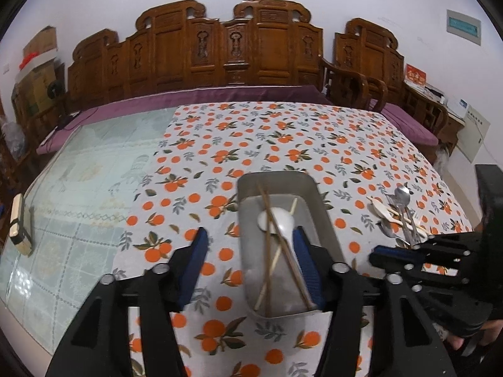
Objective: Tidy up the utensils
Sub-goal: 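Lower the brown chopstick into the steel tray and open the right tool, then grasp a metal fork with the left tool while the right grasps a metal spoon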
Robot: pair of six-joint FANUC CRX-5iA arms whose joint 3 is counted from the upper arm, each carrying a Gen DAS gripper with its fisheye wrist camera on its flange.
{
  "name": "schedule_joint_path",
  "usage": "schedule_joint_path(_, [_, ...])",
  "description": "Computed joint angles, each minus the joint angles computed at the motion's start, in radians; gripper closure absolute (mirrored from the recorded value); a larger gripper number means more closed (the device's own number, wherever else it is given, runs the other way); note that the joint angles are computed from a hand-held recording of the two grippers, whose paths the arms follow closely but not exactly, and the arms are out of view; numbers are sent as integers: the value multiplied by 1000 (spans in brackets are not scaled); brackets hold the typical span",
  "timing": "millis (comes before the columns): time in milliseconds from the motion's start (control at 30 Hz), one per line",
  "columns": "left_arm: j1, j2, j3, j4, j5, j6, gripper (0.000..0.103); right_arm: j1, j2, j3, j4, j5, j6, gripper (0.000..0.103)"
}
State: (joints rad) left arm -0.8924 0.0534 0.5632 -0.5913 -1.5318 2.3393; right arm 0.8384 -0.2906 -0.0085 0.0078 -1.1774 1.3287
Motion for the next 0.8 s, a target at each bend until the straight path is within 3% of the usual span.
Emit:
schedule_joint_path(333, [-73, 98, 99, -35, -3, -31, 19, -156, -116, -77, 8, -30, 52, 94])
schedule_joint_path(400, [-84, 117, 116, -40, -7, -29, 17, -182, -135, -92, 10, -32, 59, 94])
schedule_joint_path(467, [-86, 134, 125, -30, -5, -27, 17, -209, -151, -103, 6, -35, 69, 82])
schedule_joint_path(500, [-87, 139, 128, -25, -2, -23, 17, -224, -162, -111, 6, -36, 73, 81])
schedule_joint_path(800, [-110, 201, 159, 6, 35, -22, 17, -339, -197, -148, -42, -42, 104, 81])
